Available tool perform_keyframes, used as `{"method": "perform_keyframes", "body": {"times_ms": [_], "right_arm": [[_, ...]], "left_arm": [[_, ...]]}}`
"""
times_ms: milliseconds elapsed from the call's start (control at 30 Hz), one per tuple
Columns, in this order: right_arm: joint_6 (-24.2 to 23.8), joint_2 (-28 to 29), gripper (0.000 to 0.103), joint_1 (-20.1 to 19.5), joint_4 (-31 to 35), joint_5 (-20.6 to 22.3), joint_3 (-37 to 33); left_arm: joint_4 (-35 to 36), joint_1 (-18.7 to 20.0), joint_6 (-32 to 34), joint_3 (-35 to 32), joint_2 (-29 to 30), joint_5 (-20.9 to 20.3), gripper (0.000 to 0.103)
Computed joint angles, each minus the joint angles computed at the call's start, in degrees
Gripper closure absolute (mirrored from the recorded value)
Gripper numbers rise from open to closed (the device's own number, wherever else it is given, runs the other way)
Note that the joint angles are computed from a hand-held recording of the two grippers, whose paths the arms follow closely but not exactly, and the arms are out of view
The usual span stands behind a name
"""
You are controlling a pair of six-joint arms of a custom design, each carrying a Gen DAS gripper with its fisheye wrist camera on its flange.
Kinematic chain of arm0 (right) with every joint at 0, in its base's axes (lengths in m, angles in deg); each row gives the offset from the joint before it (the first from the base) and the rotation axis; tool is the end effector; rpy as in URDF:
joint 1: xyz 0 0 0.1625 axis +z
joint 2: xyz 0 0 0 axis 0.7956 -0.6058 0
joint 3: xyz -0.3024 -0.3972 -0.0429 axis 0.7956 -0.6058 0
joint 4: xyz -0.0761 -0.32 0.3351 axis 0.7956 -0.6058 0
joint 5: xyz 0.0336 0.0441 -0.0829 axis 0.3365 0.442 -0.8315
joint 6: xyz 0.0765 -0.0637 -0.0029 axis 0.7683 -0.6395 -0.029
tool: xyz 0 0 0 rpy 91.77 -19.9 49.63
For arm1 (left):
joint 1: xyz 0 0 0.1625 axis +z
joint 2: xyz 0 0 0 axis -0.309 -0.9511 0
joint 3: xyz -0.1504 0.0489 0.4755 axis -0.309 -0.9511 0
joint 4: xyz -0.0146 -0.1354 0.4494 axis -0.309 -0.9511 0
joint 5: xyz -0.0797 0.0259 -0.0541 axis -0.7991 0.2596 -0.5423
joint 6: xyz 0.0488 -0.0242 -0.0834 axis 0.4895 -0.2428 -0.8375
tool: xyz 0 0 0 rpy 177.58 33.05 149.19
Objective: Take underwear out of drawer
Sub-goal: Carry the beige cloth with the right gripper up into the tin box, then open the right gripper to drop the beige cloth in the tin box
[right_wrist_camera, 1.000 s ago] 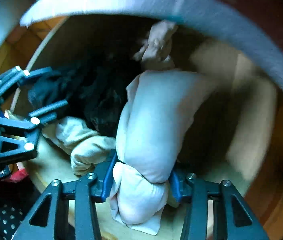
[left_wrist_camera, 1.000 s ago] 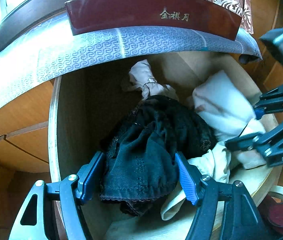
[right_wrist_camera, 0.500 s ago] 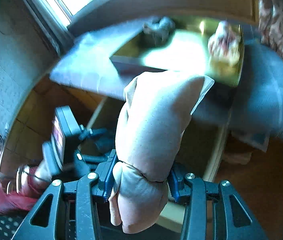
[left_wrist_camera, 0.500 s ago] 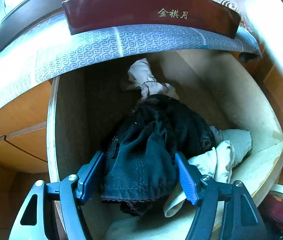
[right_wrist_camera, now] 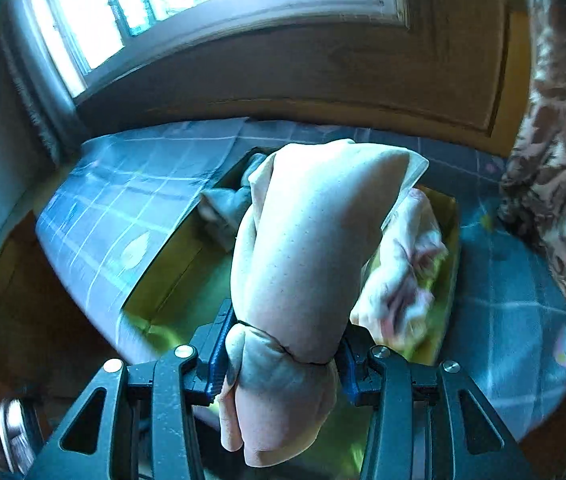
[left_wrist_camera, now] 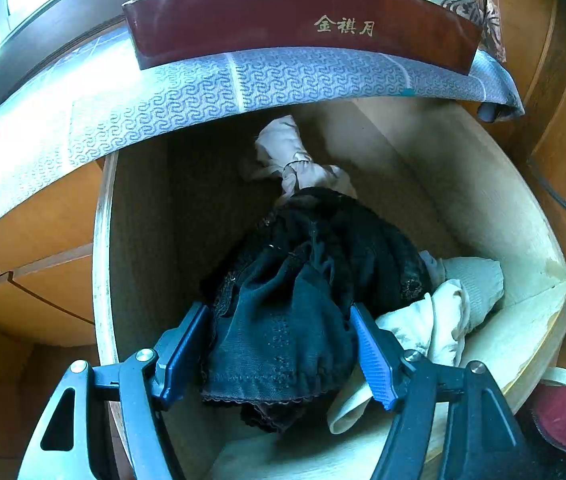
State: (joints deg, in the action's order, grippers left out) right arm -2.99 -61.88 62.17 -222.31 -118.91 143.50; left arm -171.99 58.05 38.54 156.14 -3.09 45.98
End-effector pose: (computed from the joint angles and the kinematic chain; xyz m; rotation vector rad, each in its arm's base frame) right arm 0.4055 -0.6607 0.2772 0.8669 -2.5359 0.4415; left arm -0.2034 -0.4456 0.1725 0.3166 2.2785 -0.5743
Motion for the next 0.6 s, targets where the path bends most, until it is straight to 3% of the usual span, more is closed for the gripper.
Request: {"method": "perform_keyframes", "body": {"times_ms": [233,400,600], "right_arm": [[3.5,8.63,0.058,-1.71,2.08,-2.5,-8.65],[4.41,11.8,0.057,-2.68,4.64,-4.41,-12.11],[4.3,13.69,0.055,-2.91,0.91,-8.6,-13.56]], "left_arm": [[0.65,0.42,0.61,-0.33,0.19,-0.26,0.031],[0.28,0.55,1.23,-0.21,0.09,-0.42,0.031],[0.63,0.59,1.21,-0.31,0.12,-0.47,0.031]]}}
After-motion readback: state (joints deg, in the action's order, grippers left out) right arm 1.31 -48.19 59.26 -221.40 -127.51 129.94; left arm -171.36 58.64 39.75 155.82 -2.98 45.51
